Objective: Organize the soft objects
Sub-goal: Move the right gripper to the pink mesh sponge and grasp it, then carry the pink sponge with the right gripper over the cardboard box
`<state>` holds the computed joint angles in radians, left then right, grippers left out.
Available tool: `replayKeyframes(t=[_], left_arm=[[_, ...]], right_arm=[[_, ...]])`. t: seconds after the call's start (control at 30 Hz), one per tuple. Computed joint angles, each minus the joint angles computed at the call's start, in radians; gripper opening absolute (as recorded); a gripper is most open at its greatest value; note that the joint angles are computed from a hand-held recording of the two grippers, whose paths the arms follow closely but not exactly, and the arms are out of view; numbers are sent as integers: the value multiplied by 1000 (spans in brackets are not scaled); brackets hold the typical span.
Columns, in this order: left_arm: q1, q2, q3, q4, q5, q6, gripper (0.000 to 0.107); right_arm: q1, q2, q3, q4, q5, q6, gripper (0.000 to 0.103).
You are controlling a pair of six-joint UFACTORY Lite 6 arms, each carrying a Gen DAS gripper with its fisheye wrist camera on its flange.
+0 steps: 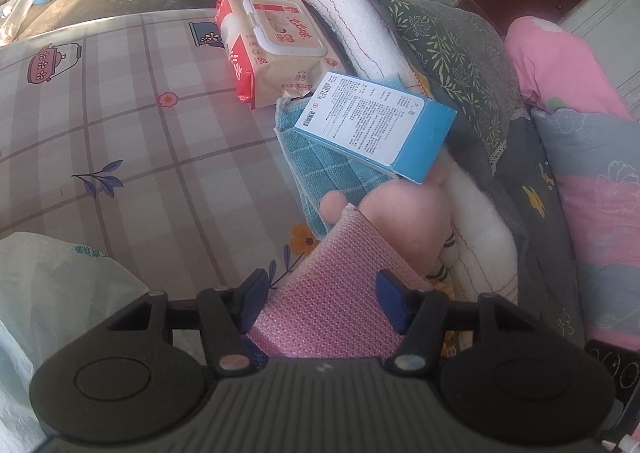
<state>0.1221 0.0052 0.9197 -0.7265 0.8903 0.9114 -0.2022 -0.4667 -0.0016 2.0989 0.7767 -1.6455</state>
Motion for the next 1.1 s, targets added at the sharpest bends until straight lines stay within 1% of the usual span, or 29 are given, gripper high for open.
replayKeyframes(t=[0.07, 0.17, 0.3, 0.33, 0.4, 0.43, 0.5, 0.6, 0.77, 0.83, 0.93, 1.03, 1.1], left_arm=[[25, -39, -21, 1, 29, 14, 58], [57, -115, -66, 5, 72, 35, 54], [81, -178, -122, 26, 88, 43, 44], [80, -188, -136, 35, 82, 41, 41], [77, -206, -163, 42, 64, 52, 39], [71, -213, -173, 47, 54, 50, 39], [51, -230, -198, 64, 19, 48, 39], [16, -259, -227, 89, -31, 42, 38], [-16, -325, -269, 101, -77, 40, 36], [-29, -359, -285, 111, -89, 26, 33], [-41, -435, -316, 128, -90, 18, 31], [-27, -513, -332, 131, -55, 24, 31], [-5, -547, -332, 123, -23, 35, 31]], right_arm=[[-27, -12, -1, -29, 15, 15, 31], [-114, -30, 2, -132, 52, 48, 30], [-224, -28, 10, -259, 92, 70, 30], [-274, -2, 9, -297, 122, 53, 30], [-303, 60, 21, -304, 145, 20, 30], [-342, 78, 11, -333, 168, 4, 30], [-366, 140, 22, -339, 194, -29, 30], [-370, 199, 50, -338, 211, -49, 30], [-355, 264, 80, -316, 218, -68, 30], [-335, 247, 77, -302, 203, -59, 30], [-329, 108, 29, -341, 172, 34, 30], [-344, -10, 0, -400, 168, 123, 30], [-369, -121, -23, -473, 174, 214, 30]])
